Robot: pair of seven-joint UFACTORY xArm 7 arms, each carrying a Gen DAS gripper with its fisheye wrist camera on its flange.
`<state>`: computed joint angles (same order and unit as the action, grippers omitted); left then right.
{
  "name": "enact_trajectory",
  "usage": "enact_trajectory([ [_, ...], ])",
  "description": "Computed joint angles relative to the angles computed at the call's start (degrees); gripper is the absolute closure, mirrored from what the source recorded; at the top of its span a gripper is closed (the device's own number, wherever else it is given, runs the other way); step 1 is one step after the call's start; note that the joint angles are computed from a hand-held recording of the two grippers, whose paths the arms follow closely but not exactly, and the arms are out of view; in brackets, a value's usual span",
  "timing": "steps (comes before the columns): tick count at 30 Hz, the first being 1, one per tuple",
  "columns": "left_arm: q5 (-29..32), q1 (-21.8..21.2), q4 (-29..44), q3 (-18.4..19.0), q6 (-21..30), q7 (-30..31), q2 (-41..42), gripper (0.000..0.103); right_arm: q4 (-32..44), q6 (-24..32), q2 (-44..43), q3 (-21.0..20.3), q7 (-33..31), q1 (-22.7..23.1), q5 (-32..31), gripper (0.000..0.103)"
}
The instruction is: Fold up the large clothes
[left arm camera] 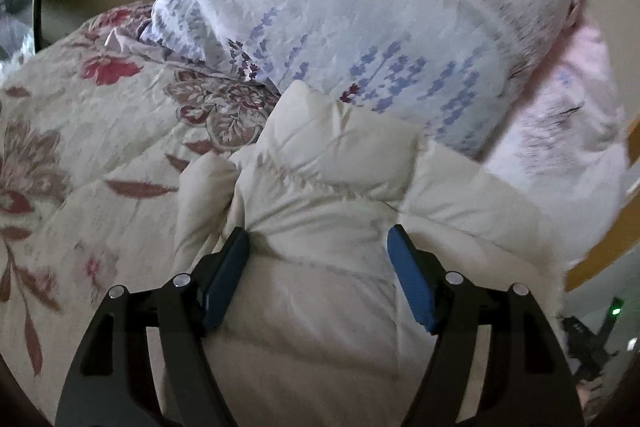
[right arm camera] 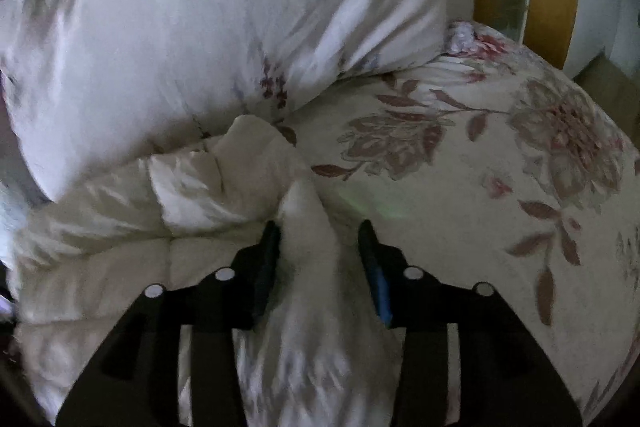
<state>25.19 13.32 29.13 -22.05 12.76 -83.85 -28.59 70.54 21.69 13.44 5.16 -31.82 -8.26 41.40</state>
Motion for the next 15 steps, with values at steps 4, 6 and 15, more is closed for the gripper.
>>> enact_trajectory([
  [4, -6.8, -9.0, -7.3, 6.1, 0.2, 4.3, -11.4, 0.029, -6.4, 5.7, -8.9, -0.6, -12.5, -4.5, 15.3, 0.037],
  [6, -10.1, -12.8, -11.1, 7.0, 3.0, 5.2, -19.3, 0.028, -9.6, 9.5, -12.9, -3.3, -15.3, -5.1, 19.9, 0.032],
  [15, -21.2, -23.2, -21.3, 4.1, 10.8, 0.7, -38.7, 0.028, -15.7, 30.7, -16.8, -14.1, -9.2, -6.0, 20.1, 0.031],
])
